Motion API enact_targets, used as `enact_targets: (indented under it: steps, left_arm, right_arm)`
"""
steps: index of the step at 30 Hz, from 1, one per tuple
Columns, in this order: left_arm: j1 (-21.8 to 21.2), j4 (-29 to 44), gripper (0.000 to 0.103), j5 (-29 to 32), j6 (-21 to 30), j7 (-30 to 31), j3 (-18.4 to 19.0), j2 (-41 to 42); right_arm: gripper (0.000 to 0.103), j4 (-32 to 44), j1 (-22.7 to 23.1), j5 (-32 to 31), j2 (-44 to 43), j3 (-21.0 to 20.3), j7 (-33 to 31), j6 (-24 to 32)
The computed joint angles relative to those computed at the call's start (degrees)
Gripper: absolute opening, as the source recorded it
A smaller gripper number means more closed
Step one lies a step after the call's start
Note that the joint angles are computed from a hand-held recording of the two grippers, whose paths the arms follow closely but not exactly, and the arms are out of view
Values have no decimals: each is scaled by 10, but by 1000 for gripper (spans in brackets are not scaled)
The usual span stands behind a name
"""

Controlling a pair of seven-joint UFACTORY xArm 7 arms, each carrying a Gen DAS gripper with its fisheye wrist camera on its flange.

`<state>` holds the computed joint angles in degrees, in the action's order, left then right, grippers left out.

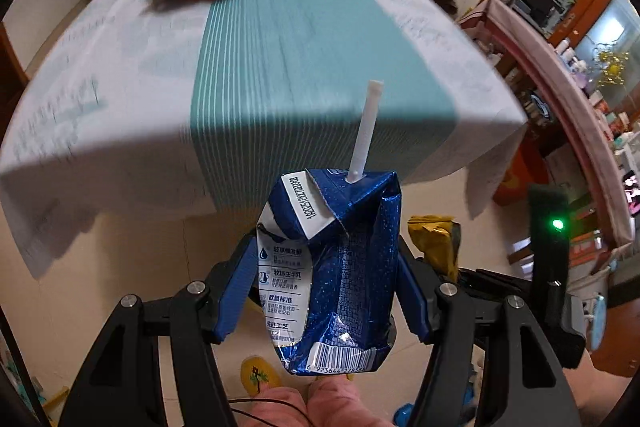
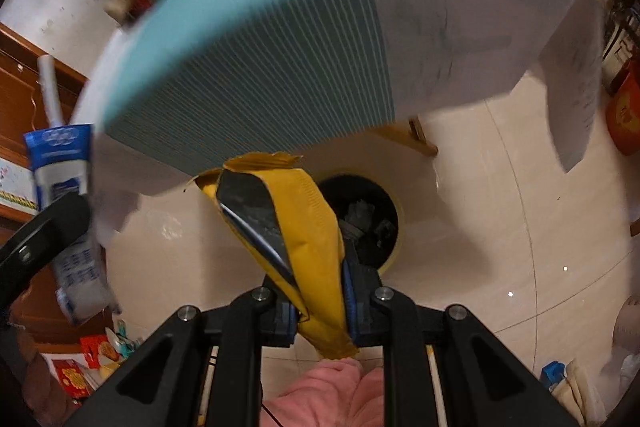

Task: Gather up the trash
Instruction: 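Lift the yellow bag and blue carton and carry them toward the bin, then open both grippers over the black bin, dropping the bag and carton, then raise both grippers and move them back over the beige pulp tray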

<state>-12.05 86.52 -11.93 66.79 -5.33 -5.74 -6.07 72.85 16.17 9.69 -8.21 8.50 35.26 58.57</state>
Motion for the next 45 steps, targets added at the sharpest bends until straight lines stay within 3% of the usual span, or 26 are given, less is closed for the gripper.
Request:
enact_targets:
  steps: [6,10,18,20,22,25,36,45]
  left_arm:
    - [-2,-182,64,38,-130,-28,-10,-34]
    - [-1,-253,64,50,-205,-40,-8,-16]
    - [-5,-296,64,33,-332,-18,-4,64]
    - [-5,-296,64,29,-342,-12,-6,80]
    - [-5,-288,67,32,-341,-14,-6,99]
    - [-6,-292,69,55,-359,-32,-4,109]
    - [-6,-283,71,86,-364,-62,-3,119]
    - [-5,-273,71,100,-295,-85,-3,68]
  right_arm:
    - [17,-91,7,41,45,-1,-44,-95]
    - [17,-121,13,60,93,3,-76,-170]
    - [19,-134,16,69,184,12,-82,-282]
    - [27,-134,13,80,202,15,-85,-301]
    - [46,-133,11,80,212,15,-78,-308]
    - [58,-145,8,90,217,21,-78,-336]
    - [61,-161,16,47,204,13,-48,-348]
    - [61,-162,21,20,139,9,-7,-306]
